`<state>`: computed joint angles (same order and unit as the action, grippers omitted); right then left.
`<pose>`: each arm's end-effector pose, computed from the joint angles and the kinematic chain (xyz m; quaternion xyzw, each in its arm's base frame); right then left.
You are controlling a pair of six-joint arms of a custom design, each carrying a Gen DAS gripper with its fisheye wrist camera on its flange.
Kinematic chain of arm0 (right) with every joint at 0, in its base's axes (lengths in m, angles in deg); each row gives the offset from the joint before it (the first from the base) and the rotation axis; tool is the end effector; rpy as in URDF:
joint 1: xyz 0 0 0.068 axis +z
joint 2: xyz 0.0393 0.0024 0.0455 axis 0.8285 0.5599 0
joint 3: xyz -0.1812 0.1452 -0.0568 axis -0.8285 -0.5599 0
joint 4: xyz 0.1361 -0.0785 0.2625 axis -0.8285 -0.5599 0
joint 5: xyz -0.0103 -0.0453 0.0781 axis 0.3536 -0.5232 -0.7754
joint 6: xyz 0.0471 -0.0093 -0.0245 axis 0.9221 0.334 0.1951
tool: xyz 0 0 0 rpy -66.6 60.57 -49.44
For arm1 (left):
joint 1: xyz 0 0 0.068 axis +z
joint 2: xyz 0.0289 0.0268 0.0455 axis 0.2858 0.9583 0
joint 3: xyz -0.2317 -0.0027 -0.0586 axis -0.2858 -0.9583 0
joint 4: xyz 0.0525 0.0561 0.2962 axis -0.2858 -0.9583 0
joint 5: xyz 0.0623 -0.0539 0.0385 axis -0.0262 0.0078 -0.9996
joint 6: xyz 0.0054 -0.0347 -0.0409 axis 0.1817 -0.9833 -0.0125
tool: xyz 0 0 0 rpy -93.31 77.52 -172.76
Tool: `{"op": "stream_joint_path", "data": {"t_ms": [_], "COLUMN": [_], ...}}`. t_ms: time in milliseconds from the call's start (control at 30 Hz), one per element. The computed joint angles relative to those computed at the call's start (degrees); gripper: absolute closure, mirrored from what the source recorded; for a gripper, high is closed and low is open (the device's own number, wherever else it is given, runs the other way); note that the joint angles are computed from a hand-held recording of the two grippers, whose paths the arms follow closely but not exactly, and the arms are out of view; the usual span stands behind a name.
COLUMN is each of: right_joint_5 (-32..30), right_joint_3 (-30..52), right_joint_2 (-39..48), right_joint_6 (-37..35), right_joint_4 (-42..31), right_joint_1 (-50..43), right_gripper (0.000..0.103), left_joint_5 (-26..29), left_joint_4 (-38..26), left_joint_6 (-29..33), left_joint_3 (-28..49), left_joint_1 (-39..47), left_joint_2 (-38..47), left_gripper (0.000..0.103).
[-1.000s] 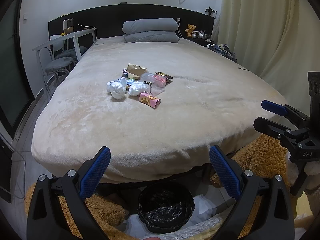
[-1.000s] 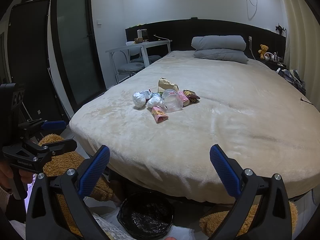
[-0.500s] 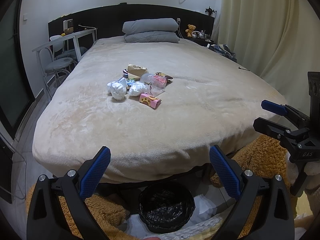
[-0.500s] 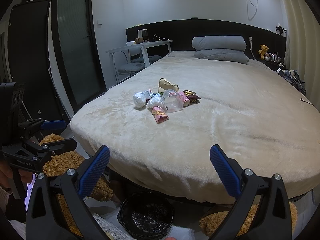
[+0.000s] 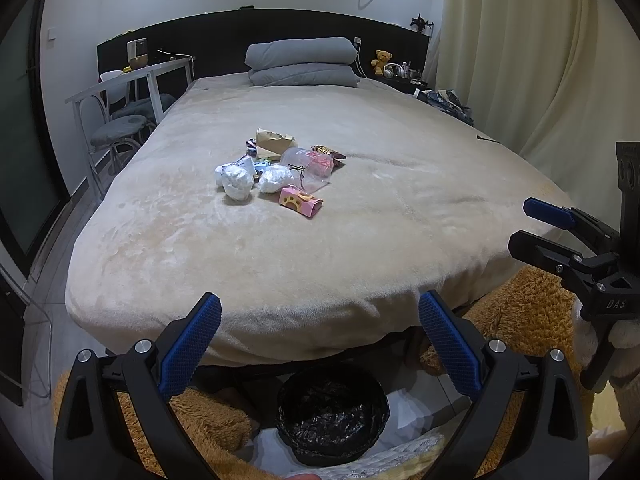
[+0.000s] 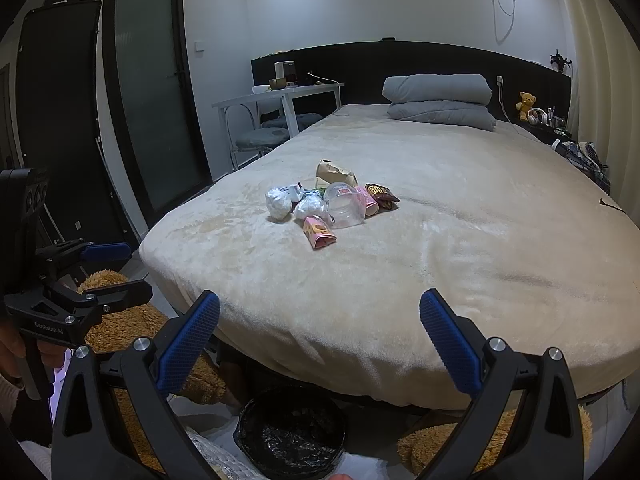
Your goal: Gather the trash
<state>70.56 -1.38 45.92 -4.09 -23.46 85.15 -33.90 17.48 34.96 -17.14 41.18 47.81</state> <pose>0.1801 0.1017 0.2501 -0.1793 0.8543 0.1591 0.4612 0.1707 0.0591 0.2531 0.0823 0.9074 -0.0749 0.4052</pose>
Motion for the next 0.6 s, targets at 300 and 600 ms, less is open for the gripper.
{"op": "stream_joint_path", "data": {"t_ms": [300, 600], "right_joint_5": [-0.11, 0.51], "right_joint_3": [0.57, 1.04], "right_joint_2": [0.09, 1.49], "right_joint_6": [0.00, 0.92], "right_joint_4": [-0.38, -0.29], "right_joint_1": [-0.09, 0.96], "right_gripper": [0.003, 0.003], "left_joint_5": [0.91, 1.28], "left_joint_4": [-0.58, -0.50], "left_joint_6": [1.28, 1.78], "left_joint_3": [-0.28, -0.81], "left_joint_1": [1.44, 2.77], "left_joint_2": [0.37, 1.16], "left_gripper": [0.006, 0.006]}}
